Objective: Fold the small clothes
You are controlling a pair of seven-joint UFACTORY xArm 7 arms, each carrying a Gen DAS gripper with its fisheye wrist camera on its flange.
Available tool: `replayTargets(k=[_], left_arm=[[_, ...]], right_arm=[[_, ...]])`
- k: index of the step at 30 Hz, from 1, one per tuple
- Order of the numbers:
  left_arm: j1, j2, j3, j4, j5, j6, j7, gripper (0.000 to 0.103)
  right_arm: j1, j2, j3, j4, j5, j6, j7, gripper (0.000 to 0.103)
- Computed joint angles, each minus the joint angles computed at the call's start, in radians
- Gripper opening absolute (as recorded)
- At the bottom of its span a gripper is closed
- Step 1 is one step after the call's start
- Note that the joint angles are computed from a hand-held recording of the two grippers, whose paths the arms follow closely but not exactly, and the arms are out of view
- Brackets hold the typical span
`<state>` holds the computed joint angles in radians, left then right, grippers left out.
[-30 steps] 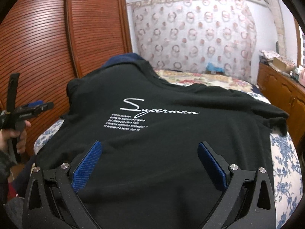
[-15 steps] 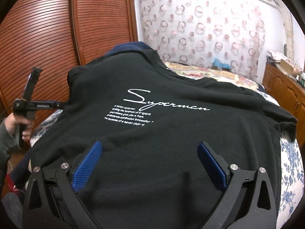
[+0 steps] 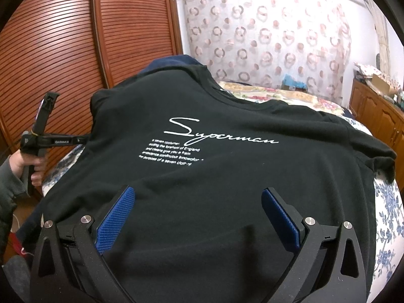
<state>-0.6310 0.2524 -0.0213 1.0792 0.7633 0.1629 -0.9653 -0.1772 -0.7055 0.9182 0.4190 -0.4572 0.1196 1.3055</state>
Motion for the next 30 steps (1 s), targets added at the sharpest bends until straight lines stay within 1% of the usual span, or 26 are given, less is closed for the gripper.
replayTargets(k=[3,5,7,8,9,11,13,15,17,19,20,21,22,23,24,25,26,27,28,30], left_arm=[[-0.04,-0.044,0.041,-0.009,0.117,-0.018,-0.099,0.006],[-0.039,-0.074,0.029,-0.001,0.18,-0.025,-0.139,0.006],[-0.032,-0.091,-0.005,0.026,0.211,-0.024,-0.134,0.006],[-0.021,-0.096,-0.031,0.036,0.195,-0.02,-0.104,0.006],[-0.009,-0.091,-0.066,0.06,0.16,-0.025,-0.05,0.006],[-0.004,-0.07,-0.117,0.111,0.085,-0.015,0.054,0.006],[-0.005,-0.032,-0.16,0.176,-0.012,-0.012,0.183,0.006],[-0.011,0.012,-0.212,0.251,-0.109,0.009,0.309,0.006],[-0.019,0.046,-0.238,0.299,-0.173,0.021,0.392,0.007],[-0.044,0.075,-0.243,0.342,-0.212,0.043,0.441,0.011],[-0.058,0.079,-0.236,0.348,-0.226,0.047,0.452,0.014],[-0.059,0.077,-0.237,0.339,-0.25,0.038,0.472,0.016],[-0.047,0.072,-0.253,0.327,-0.292,0.03,0.507,0.016],[-0.042,0.063,-0.258,0.312,-0.322,0.023,0.532,0.021],[-0.037,0.051,-0.259,0.293,-0.349,0.019,0.556,0.029],[-0.054,0.036,-0.234,0.272,-0.349,0.013,0.548,0.031],[-0.076,0.017,-0.201,0.251,-0.34,0.016,0.533,0.036],[-0.096,0.002,-0.169,0.23,-0.324,0.013,0.513,0.045],[-0.115,-0.009,-0.138,0.209,-0.299,0.005,0.483,0.048],[-0.122,-0.036,-0.108,0.161,-0.267,-0.012,0.44,0.062]], right_arm=[[0.0,0.0,0.0,0.0,0.0,0.001,0.003,0.102],[0.007,-0.001,-0.006,-0.002,0.001,0.002,0.002,0.102],[0.008,-0.001,-0.008,-0.003,0.0,0.001,0.002,0.102],[0.008,-0.001,-0.009,-0.004,-0.001,0.001,0.002,0.102],[0.008,-0.001,-0.01,-0.004,0.0,0.0,0.002,0.102],[0.004,-0.005,-0.007,-0.004,0.0,-0.003,0.007,0.102],[0.002,-0.013,-0.006,-0.009,0.004,-0.006,0.015,0.102],[0.004,-0.025,-0.007,-0.017,0.01,-0.012,0.023,0.102],[0.006,-0.029,-0.011,-0.024,0.016,-0.02,0.027,0.102],[0.008,-0.032,-0.014,-0.03,0.023,-0.026,0.029,0.102],[0.007,-0.033,-0.013,-0.032,0.025,-0.029,0.029,0.102],[0.005,-0.035,-0.011,-0.033,0.028,-0.03,0.03,0.102],[0.003,-0.035,-0.009,-0.032,0.029,-0.029,0.03,0.102],[0.006,-0.04,-0.011,-0.04,0.031,-0.033,0.03,0.102],[0.006,-0.038,-0.011,-0.039,0.034,-0.034,0.029,0.102],[0.006,-0.039,-0.009,-0.039,0.035,-0.032,0.028,0.102],[0.007,-0.039,-0.009,-0.039,0.037,-0.031,0.028,0.102],[0.005,-0.038,-0.007,-0.037,0.038,-0.03,0.027,0.102],[0.005,-0.037,-0.006,-0.035,0.038,-0.028,0.026,0.102],[0.006,-0.035,-0.007,-0.034,0.037,-0.024,0.021,0.102]])
